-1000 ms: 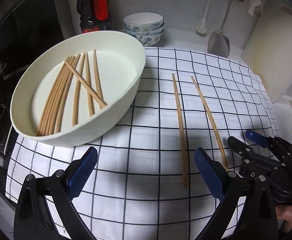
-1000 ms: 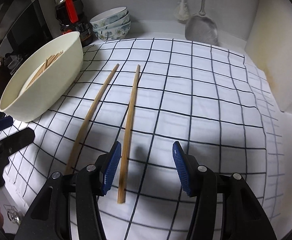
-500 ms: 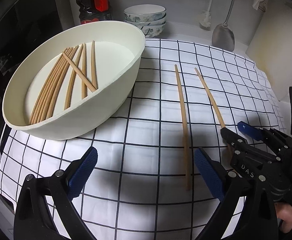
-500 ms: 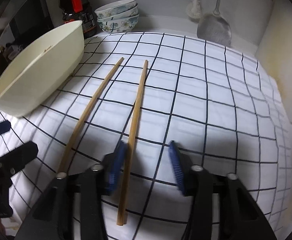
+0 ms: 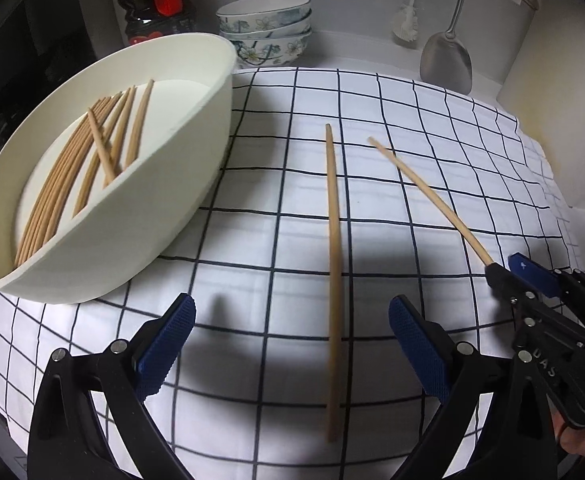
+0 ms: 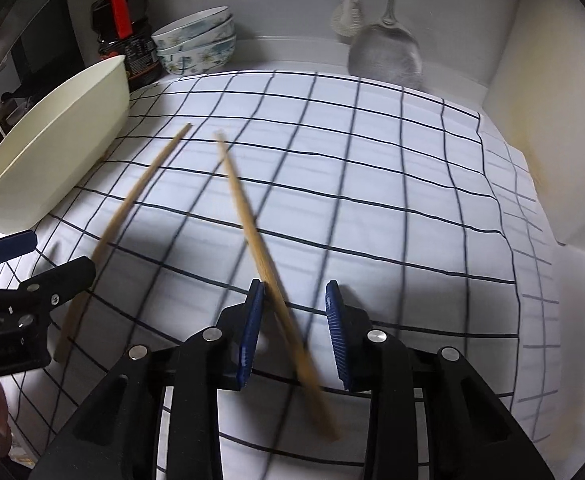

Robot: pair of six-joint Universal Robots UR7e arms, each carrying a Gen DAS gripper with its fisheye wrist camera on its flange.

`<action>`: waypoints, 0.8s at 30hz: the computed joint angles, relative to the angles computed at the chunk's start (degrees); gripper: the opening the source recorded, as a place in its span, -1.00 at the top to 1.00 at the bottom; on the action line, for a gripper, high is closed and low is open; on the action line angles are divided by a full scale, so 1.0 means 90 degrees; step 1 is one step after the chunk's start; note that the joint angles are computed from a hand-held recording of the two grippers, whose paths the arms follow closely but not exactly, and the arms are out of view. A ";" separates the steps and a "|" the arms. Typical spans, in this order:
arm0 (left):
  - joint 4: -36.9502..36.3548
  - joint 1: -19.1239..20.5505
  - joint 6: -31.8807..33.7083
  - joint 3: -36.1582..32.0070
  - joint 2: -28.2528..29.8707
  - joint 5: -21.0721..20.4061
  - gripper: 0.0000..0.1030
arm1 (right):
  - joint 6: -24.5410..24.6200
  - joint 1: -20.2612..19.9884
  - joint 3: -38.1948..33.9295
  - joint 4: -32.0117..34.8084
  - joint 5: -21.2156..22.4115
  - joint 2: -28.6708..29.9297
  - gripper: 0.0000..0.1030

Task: Organize utensils
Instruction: 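Grasp a chopstick with the left tool while the right tool grasps the other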

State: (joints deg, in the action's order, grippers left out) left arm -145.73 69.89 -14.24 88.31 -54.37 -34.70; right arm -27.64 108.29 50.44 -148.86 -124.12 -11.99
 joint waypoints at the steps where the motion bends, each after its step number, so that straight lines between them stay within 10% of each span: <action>1: -0.0010 -0.0001 0.0024 -0.0023 0.0036 0.0051 -0.85 | -0.0029 -0.0018 -0.0010 0.0043 0.0042 -0.0016 0.40; 12: -0.0035 0.0113 0.0014 -0.0373 0.0357 0.0247 -0.81 | -0.0967 -0.0073 -0.0398 0.0372 0.0436 0.0144 0.42; 19: -0.0228 0.0114 0.0256 -0.0518 0.0524 0.0162 -0.61 | -0.1339 -0.0078 -0.0621 0.0829 0.0724 0.0212 0.80; 24: -0.0470 0.0069 0.0702 -0.0553 0.0584 -0.0038 0.13 | -0.1437 -0.0072 -0.0625 0.0754 0.0705 0.0236 0.88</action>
State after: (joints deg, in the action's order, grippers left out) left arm -149.96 70.51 -7.93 83.33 -49.11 -35.04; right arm -40.57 107.64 44.82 -142.08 -117.78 -9.86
